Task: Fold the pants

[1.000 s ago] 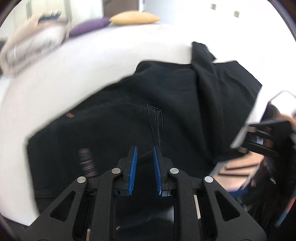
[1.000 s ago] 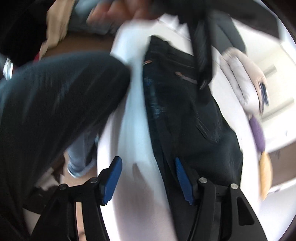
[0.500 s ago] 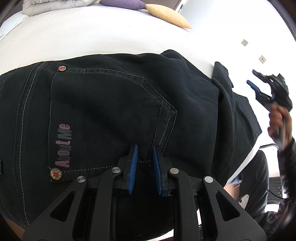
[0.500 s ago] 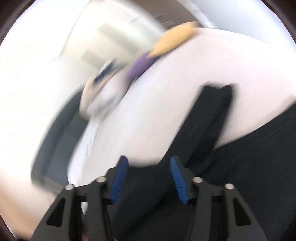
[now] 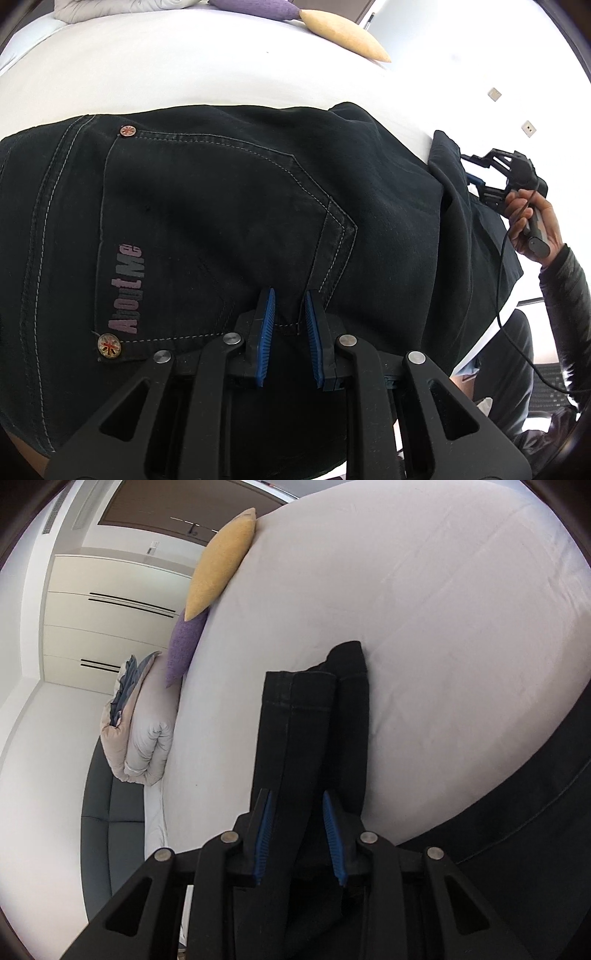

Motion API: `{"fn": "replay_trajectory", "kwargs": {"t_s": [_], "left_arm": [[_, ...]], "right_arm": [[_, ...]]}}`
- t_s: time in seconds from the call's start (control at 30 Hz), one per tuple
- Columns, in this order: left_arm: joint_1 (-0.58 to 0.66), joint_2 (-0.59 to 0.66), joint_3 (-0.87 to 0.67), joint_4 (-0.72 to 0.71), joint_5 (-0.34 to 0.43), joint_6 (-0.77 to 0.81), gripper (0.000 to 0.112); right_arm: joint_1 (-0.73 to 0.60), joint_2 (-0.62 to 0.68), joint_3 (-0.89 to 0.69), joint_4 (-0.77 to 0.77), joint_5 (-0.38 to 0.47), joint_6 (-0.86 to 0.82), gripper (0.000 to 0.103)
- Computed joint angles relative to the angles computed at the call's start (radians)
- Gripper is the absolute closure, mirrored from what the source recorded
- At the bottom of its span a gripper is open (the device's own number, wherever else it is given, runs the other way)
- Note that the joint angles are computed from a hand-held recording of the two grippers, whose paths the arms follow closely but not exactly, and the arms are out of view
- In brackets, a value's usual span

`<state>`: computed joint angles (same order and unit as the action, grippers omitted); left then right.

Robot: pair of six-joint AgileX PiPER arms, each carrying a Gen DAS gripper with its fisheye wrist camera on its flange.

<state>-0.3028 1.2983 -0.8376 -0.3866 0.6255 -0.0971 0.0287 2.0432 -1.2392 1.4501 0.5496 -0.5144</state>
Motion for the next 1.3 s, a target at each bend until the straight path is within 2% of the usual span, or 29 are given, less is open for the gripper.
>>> {"fn": "replay_trajectory", "kwargs": {"t_s": [0.13,0.27,0.3,0.33,0.37,0.5,0.6,0.73,0.8,0.9,1.0,1.07,1.17,1.3], "left_arm": [[0.010,-0.004,0.001,-0.014,0.007,0.013,0.095],[0.016,-0.003,0.003,-0.024,0.005,0.014,0.095],[0.015,-0.003,0.002,-0.019,0.005,0.007,0.095],[0.014,-0.003,0.001,-0.015,0.006,0.001,0.095],[0.012,-0.003,-0.001,-0.008,0.007,-0.007,0.095],[0.005,-0.002,-0.004,0.008,0.007,-0.028,0.095],[-0.001,-0.005,-0.011,0.024,0.015,-0.049,0.095],[0.003,-0.004,-0.017,0.018,0.024,-0.051,0.095],[0.010,-0.002,-0.025,0.007,0.033,-0.048,0.095],[0.024,-0.005,-0.023,-0.012,0.037,-0.040,0.095],[0.026,-0.005,-0.026,-0.014,0.038,-0.056,0.095],[0.029,-0.005,-0.030,-0.013,0.045,-0.060,0.095],[0.053,-0.017,-0.024,-0.033,0.065,-0.041,0.095],[0.066,-0.017,-0.026,-0.042,0.067,-0.047,0.095]], "right_arm": [[-0.010,0.018,0.003,0.062,0.007,-0.051,0.069],[-0.018,0.062,-0.027,0.219,0.056,-0.166,0.068],[-0.018,0.065,-0.040,0.214,0.058,-0.160,0.072],[-0.017,0.067,-0.058,0.184,0.059,-0.138,0.087],[-0.012,0.062,-0.074,0.144,0.052,-0.122,0.097],[0.006,-0.048,-0.027,0.081,-0.019,-0.148,0.099],[-0.019,-0.205,0.122,0.132,-0.052,-0.267,0.099],[-0.099,-0.468,0.409,0.222,-0.075,-0.434,0.099],[-0.190,-0.575,0.552,0.252,-0.033,-0.471,0.099],[-0.354,-0.713,0.747,0.188,0.038,-0.456,0.099],[-0.450,-0.747,0.859,0.159,0.062,-0.486,0.099],[-0.513,-0.709,0.921,0.216,0.109,-0.559,0.099],[-0.536,-0.697,0.963,0.267,0.128,-0.611,0.099],[-0.551,-0.745,0.976,0.208,0.118,-0.582,0.099]]}}
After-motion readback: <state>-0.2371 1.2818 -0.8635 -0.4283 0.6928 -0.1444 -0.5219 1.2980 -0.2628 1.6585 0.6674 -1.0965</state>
